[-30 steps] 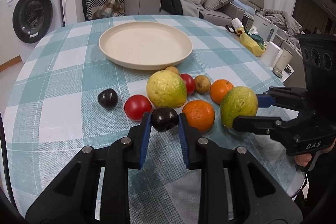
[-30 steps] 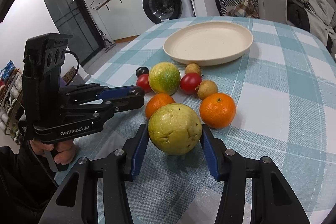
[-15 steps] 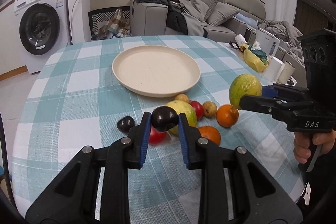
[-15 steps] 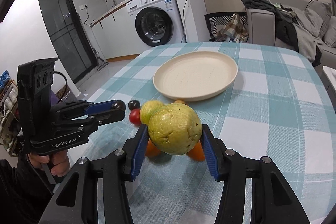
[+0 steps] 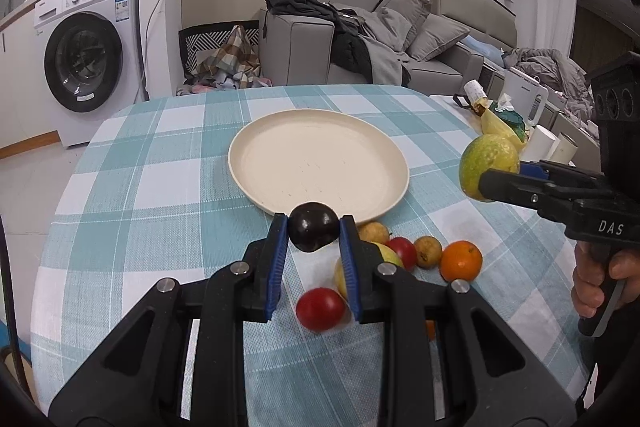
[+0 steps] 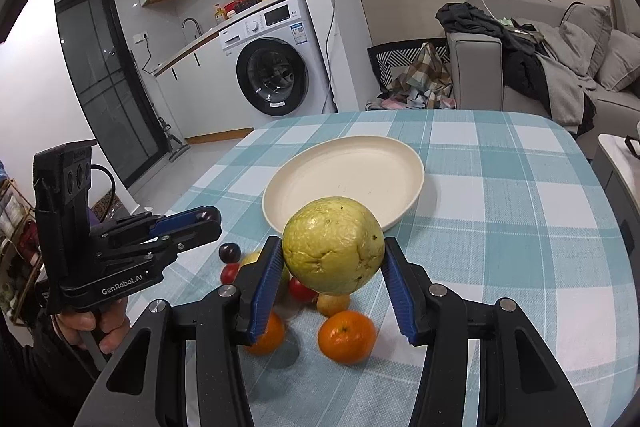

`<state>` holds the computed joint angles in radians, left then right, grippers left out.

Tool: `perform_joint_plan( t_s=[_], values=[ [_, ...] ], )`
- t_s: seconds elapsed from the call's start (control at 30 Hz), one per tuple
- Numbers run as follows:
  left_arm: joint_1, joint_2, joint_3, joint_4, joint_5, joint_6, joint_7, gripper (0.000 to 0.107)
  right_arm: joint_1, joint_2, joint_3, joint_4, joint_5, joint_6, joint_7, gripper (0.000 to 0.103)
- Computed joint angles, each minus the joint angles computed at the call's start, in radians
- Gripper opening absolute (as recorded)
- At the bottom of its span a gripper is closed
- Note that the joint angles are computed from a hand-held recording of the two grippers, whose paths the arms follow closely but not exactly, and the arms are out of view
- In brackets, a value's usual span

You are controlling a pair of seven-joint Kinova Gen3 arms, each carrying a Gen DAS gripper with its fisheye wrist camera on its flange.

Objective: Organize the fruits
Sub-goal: 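Carry the lime and plum onto the cream plate and open both grippers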

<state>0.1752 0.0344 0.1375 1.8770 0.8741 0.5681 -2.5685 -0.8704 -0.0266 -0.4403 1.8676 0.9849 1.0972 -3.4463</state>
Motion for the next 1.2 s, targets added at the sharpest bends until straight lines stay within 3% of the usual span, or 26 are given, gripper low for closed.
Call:
perform_joint_plan(
  t_s=[0.47, 0.87, 1.2],
  values=[
    [0.013, 0.104, 0.058, -0.100, -0.088, -0.049, 0.113, 0.023, 0.061, 0.021, 0.051, -0.011, -0.005, -0.084, 0.070, 0.051],
    [0.047, 0.215, 0.100, -0.204, -0.307, -0.078, 0.316, 0.023, 0.116, 0.062, 0.118, -0.012, -0.053, -0.211, 0.157, 0.051],
    [0.051, 0.268, 0.121, -0.241, -0.415, -0.074, 0.417, 0.023, 0.130, 0.095, 0.160, -0.025, -0.100, -0.256, 0.230, 0.051]
  ],
)
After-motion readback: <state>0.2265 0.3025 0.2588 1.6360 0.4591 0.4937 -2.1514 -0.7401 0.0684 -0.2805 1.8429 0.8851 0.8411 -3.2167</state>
